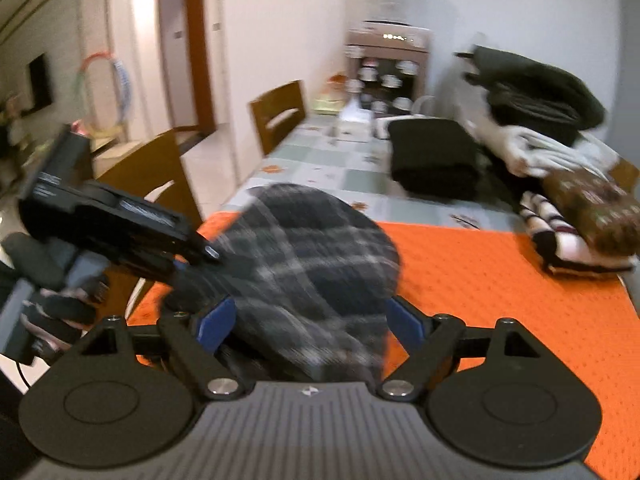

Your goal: Fold clothes

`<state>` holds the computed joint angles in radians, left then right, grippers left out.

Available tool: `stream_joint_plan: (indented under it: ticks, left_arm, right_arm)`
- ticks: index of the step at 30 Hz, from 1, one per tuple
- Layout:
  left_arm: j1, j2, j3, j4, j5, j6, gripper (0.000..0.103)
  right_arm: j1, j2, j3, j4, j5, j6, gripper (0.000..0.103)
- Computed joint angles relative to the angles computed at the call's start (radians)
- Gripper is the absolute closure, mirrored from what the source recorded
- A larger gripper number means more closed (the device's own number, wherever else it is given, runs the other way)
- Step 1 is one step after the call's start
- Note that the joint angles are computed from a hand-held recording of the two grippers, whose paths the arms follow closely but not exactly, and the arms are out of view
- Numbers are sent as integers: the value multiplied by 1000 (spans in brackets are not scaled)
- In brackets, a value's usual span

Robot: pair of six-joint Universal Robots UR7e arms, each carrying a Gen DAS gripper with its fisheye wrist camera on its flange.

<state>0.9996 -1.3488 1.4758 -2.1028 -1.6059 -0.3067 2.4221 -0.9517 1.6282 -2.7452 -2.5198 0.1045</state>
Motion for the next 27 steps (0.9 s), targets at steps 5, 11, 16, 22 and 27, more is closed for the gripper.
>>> stream_joint_plan:
  ticks: [5,11,16,22,27]
  left_arm:
    - [5,21,-79,59,-4,77,72]
    - [72,9,-81,135,22,77,71]
    - [106,-3,-49,109,-5,98,69]
    - [103,-7,-40,117,36,144,65]
    - [98,-26,-24,120,84,163,57]
  right_arm:
    - [-4,-20,25,-67,-13,-17,16]
    - [-35,-9,3,-82,83,-68,20]
    - [-83,5,-28,-9,233,-88,81]
    - [-110,53,-59,78,297,-126,84]
    - [-119,99,-80,138,279,-171,82]
